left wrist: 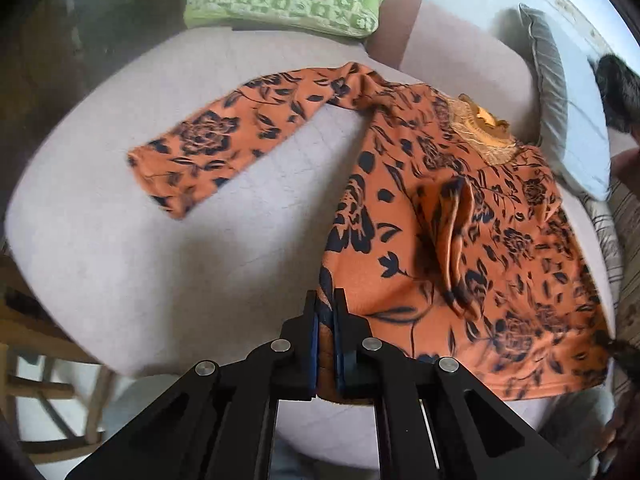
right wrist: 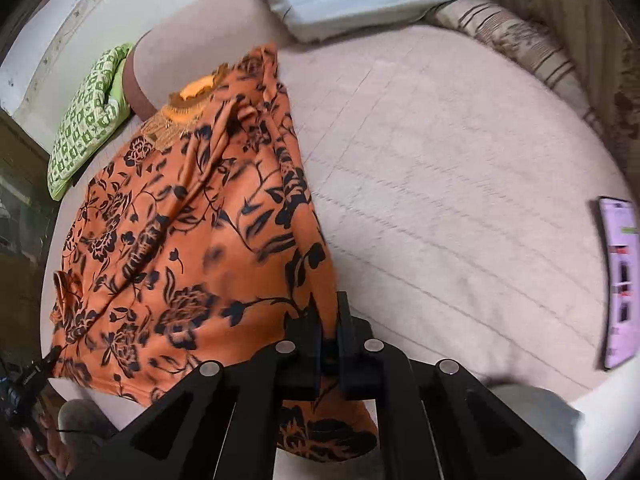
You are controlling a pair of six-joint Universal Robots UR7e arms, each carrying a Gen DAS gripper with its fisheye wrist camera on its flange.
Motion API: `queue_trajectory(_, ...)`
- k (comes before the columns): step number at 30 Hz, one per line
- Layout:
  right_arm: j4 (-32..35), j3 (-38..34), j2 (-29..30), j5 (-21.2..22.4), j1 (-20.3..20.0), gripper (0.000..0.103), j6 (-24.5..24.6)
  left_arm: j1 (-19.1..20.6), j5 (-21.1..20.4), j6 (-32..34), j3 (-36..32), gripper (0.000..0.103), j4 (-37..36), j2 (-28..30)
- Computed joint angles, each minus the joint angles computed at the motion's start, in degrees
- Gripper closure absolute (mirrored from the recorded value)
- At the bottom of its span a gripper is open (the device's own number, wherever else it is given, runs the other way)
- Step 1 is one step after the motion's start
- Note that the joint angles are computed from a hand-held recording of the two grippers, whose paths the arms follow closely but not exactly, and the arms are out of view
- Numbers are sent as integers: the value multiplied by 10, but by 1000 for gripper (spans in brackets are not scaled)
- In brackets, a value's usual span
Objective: Fold small clothes
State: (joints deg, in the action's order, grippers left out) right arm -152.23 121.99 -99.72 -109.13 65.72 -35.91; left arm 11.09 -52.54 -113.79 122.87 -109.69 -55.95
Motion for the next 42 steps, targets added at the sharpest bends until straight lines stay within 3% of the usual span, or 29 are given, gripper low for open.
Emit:
queue_trajectory(2, 5, -7, 4, -20, 4, 99, 3, 6, -18, -5, -8, 97, 22, 9)
queue_trajectory(5, 1, -19, 47, -87, 21, 97, -2, 40, -58, 51, -32, 95, 20, 55)
queue_trajectory(8, -24, -17, 80, -145, 37, 87, 8, 53, -60, 60, -47, 91, 19, 71)
queue_trajectory(11, -47, 9, 31, -109, 46, 76, 19, 16, -22, 29, -3, 74, -30, 29)
queue_trajectory(13, -88, 38, -14, -57, 64, 39, -11, -11, 4, -19, 17, 48, -6, -1)
queue_trajectory(15, -106, 56, -48, 3, 78, 20, -32, -31, 23, -73, 24, 44, 41, -24)
queue_trajectory(19, -6, 43, -58, 124, 111, 20, -25, -22, 50, -120, 29, 43, 93, -56)
queue_trajectory(22, 62, 17, -11, 168, 136, 20, 3, 21, 60, -154, 11, 43, 170, -51)
queue_trajectory(24, 74, 8, 29, 168, 157, 20, 19, 64, 59, -189, -16, 43, 236, -34)
queue_trajectory(28, 32, 6, 106, 141, 187, 20, 41, 148, 62, -106, -33, 44, 234, -10)
queue_trajectory(33, 20, 8, 145, 116, 195, 20, 44, 175, 72, 39, -12, 39, 114, 2)
queue_trajectory(37, 19, 4, 161, 114, 190, 21, 50, 188, 88, 44, -13, 30, 117, 13)
queue_trajectory(39, 30, -2, 165, 103, 191, 21, 54, 193, 102, 34, -6, 33, 114, 10)
queue_trajectory(40, 30, -3, 166, 102, 191, 21, 55, 196, 103, 34, -10, 44, 125, 12)
queue_trajectory(41, 31, -4, 166, 101, 189, 21, 56, 199, 105, 37, -19, 57, 135, 18)
queue_trajectory(42, 36, -5, 166, 102, 188, 21, 57, 197, 109, 40, -23, 96, 140, 21)
